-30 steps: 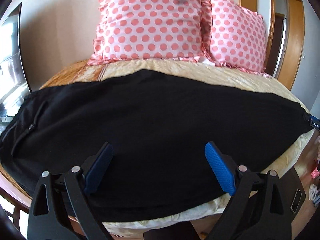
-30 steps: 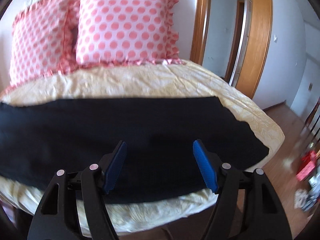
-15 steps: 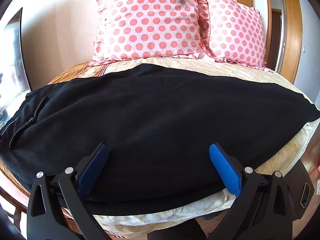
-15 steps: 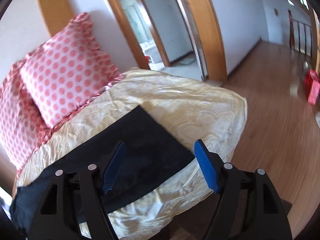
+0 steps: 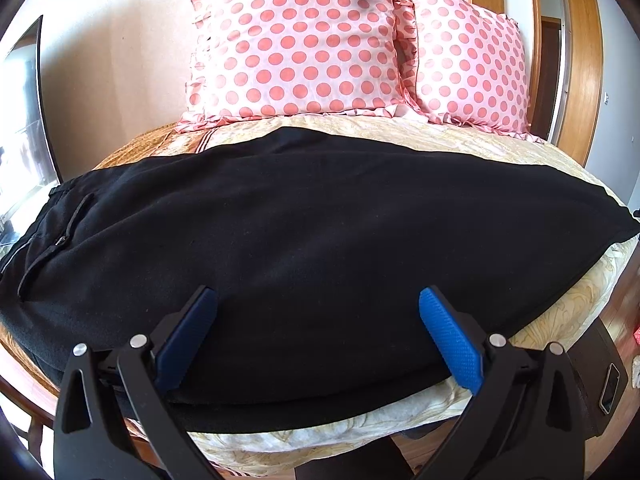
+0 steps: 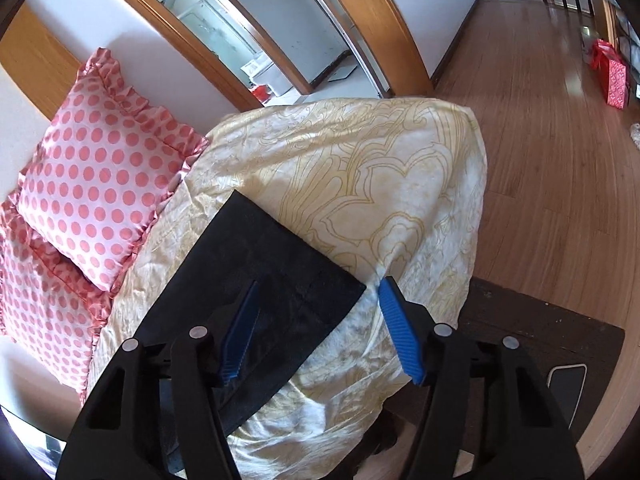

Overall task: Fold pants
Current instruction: 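Lower the right tool onto the pants edge and close on it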

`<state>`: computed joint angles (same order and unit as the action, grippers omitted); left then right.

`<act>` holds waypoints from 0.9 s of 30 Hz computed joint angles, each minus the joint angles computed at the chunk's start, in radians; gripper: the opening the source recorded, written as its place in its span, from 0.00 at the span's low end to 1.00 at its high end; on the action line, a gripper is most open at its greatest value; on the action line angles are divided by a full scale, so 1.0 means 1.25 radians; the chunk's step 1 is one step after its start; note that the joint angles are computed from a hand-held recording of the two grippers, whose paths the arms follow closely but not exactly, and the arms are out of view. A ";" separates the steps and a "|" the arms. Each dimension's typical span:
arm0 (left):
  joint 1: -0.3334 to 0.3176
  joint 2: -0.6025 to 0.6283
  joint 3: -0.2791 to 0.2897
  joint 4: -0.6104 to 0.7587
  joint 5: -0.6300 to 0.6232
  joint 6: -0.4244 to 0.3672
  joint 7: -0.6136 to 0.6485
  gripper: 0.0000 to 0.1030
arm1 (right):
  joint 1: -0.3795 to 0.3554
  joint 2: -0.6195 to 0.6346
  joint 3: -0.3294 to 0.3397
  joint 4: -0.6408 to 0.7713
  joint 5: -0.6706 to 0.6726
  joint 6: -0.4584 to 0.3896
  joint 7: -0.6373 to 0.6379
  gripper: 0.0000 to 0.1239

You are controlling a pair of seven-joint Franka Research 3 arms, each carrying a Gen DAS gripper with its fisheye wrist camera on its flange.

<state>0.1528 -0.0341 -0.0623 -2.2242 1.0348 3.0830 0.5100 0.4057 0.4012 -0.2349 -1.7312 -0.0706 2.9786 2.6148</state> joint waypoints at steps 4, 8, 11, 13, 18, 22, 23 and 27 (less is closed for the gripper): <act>-0.001 0.000 0.000 0.001 0.003 -0.003 -0.003 0.98 | -0.015 -0.001 0.021 -0.005 0.024 0.014 -0.020 0.51; -0.001 0.002 0.001 0.002 0.002 -0.001 -0.002 0.98 | 0.009 0.002 0.000 0.016 0.004 -0.024 -0.016 0.51; -0.001 0.002 0.002 0.002 -0.002 -0.001 0.003 0.98 | 0.029 0.014 -0.019 0.056 -0.046 -0.090 0.008 0.52; -0.001 0.003 0.002 0.002 -0.003 -0.001 0.004 0.98 | 0.023 0.020 -0.011 0.077 -0.067 -0.122 0.022 0.52; -0.002 0.001 0.001 0.000 -0.004 -0.004 0.004 0.98 | -0.038 0.023 0.068 0.093 -0.035 -0.115 -0.034 0.52; -0.002 0.001 0.002 0.000 -0.012 -0.001 0.012 0.98 | -0.067 0.037 0.114 0.107 0.048 -0.069 -0.103 0.51; -0.002 0.000 0.002 -0.002 -0.018 0.000 0.017 0.98 | -0.045 0.037 0.089 0.108 0.040 -0.073 -0.084 0.51; -0.002 0.001 0.001 0.000 -0.019 -0.001 0.020 0.98 | -0.023 0.035 0.059 0.089 0.055 -0.056 -0.027 0.51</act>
<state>0.1506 -0.0328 -0.0606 -2.2245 1.0111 3.0817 0.5346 0.3770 0.4449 -0.1610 -1.6205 -0.0016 2.9085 2.5811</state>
